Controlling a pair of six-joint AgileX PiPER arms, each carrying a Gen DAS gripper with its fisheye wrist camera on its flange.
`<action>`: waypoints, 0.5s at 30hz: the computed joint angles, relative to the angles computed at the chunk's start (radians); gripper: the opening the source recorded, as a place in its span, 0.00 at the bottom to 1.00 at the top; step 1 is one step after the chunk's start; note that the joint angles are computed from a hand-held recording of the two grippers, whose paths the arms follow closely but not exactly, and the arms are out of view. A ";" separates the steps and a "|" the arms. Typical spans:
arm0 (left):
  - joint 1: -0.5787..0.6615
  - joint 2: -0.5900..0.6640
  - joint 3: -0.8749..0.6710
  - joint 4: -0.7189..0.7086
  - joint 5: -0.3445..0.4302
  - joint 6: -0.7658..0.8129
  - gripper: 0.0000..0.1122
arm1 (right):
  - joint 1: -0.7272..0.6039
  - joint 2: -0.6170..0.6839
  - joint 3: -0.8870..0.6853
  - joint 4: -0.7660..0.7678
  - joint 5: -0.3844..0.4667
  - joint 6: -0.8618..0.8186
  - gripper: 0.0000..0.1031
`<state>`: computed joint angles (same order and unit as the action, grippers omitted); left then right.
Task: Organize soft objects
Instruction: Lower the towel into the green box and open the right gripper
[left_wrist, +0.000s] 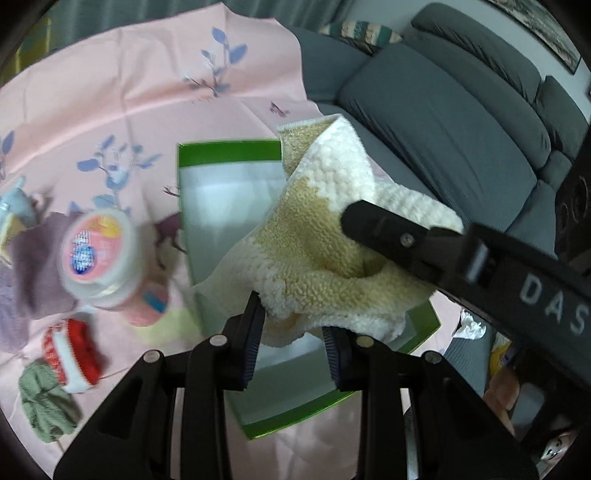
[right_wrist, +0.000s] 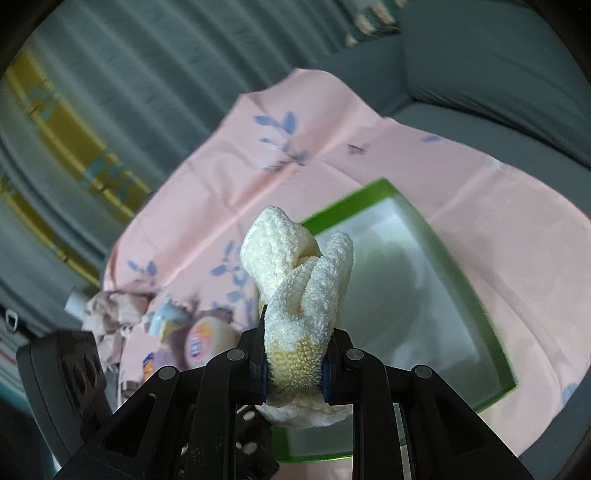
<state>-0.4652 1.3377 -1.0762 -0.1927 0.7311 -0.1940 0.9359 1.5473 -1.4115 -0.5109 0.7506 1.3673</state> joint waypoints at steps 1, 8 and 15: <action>-0.012 0.011 0.003 0.013 -0.010 -0.014 0.26 | -0.015 0.008 0.000 0.022 0.004 -0.015 0.21; -0.010 -0.002 0.012 -0.011 0.005 -0.014 0.51 | -0.047 0.023 -0.007 0.109 0.071 -0.064 0.55; -0.005 -0.125 0.039 0.124 0.027 -0.122 0.74 | 0.030 0.029 -0.066 0.018 0.187 -0.021 0.78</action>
